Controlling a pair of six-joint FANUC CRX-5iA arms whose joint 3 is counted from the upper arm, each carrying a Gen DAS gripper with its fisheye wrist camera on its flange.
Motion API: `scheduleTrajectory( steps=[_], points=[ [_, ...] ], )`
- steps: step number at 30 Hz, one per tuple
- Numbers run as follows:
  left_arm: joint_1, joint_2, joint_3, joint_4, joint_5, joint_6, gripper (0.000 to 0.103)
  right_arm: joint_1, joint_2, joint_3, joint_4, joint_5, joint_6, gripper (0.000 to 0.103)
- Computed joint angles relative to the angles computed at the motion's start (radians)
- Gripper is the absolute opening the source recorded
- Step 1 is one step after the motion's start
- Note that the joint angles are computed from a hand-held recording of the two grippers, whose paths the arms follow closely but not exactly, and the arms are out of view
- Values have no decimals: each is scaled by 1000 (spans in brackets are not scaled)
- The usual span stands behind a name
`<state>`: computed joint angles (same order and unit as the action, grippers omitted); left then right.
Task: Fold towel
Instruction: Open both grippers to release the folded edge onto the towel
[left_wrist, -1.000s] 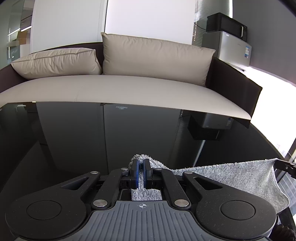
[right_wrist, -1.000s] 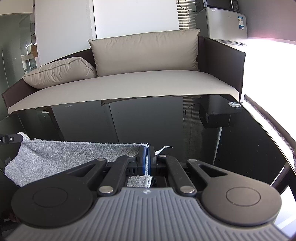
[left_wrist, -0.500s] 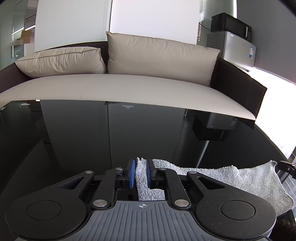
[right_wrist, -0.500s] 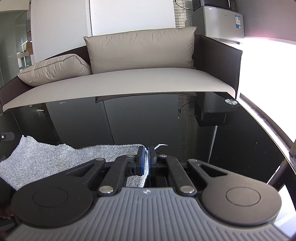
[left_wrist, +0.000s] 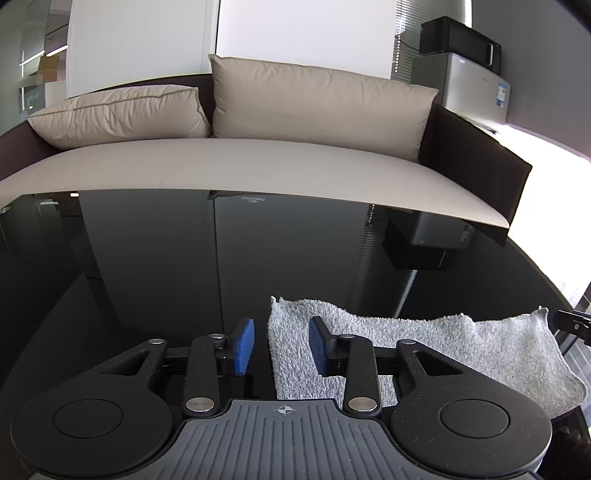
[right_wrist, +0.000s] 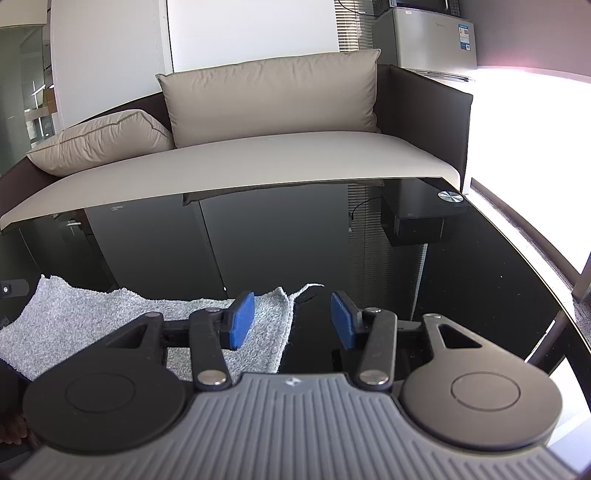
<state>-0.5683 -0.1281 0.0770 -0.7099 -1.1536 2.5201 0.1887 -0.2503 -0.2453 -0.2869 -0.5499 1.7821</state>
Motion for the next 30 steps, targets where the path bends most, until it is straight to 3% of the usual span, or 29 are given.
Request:
scheduleTrajectory(
  steps=[5,8,11,12,15,30],
  points=[
    [3,-3,-5,11,0,5,58,-5,-2,5,-14,-13,13,66],
    [2,-4,-9,17,4,-3,75,-7,-4,7,-19,-20,19,71],
    [-9,-6,-11,3,3,5,99,-7,-7,8,-18,-31,11,80],
    [-11,-7,-12,1,3,8,102,-10,-8,10,-26,-38,14,83],
    [-3,-16,-22,20,13,5,102,-10,-16,8,-35,-54,25,92],
    [-20,-41,-54,60,3,-11,102,0,-71,-21,-22,-108,23,93]
  ],
)
